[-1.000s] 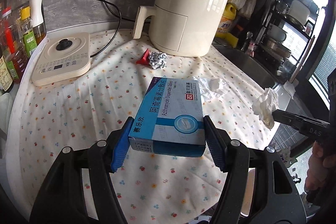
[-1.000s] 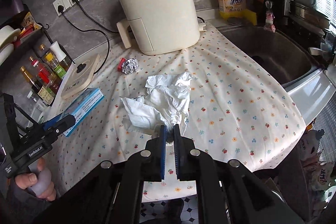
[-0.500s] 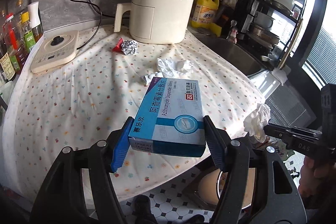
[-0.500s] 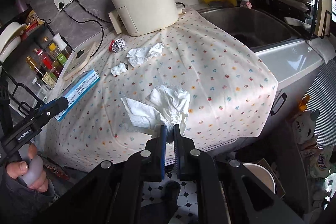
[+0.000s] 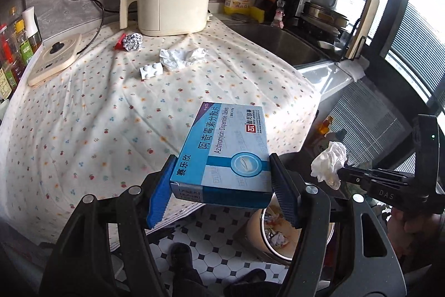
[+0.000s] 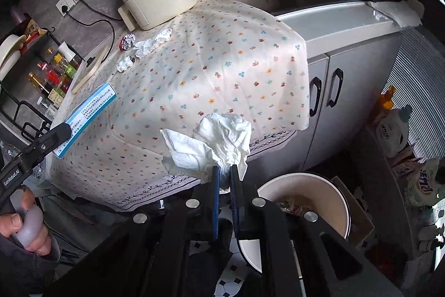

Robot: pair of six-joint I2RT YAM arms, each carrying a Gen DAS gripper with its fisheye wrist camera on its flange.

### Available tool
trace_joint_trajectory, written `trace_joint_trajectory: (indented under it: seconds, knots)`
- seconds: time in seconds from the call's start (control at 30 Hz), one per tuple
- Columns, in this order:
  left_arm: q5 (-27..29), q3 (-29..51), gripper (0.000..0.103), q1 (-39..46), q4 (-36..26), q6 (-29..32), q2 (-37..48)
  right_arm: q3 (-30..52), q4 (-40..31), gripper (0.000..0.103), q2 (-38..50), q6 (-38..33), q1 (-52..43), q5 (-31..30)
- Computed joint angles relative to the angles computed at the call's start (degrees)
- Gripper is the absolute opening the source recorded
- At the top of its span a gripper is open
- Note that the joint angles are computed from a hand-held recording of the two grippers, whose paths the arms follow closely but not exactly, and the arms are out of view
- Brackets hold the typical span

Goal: Collect trash
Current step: 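Carry the blue box and white tissue in both grippers over the bin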

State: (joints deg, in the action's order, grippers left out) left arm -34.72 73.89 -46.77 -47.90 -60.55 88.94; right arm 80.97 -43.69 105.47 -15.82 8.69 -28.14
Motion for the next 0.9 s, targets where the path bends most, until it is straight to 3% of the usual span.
trace_joint_trajectory:
  seconds: [0.33, 0.43, 0.47, 0.63, 0.9]
  knots:
    - [8.2, 2.4, 0.066, -2.2, 9.8, 0.3, 12.2, -5.8, 2.0, 0.011, 2.8, -5.9, -10.1, 2.5]
    - [10.5, 4.6, 0.066, -2.6, 12.4, 1.8, 16.8, -7.1, 3.2, 0.036, 4.1, -7.4, -12.3, 2.8]
    - [11.1, 5.4, 0.066, -2.7, 13.2, 2.4, 18.2, -7.0, 3.2, 0.051, 4.7, -7.3, -13.0, 3.0]
    - [14.7, 11.7, 0.066, -3.5, 14.0, 4.8, 25.6, -5.6, 2.0, 0.054, 6.1, -7.2, -18.0, 2.6]
    - [19.2, 24.6, 0.066, -4.2, 13.1, 9.4, 36.6, -4.5, -0.1, 0.074, 4.9, -9.4, -26.6, 2.5]
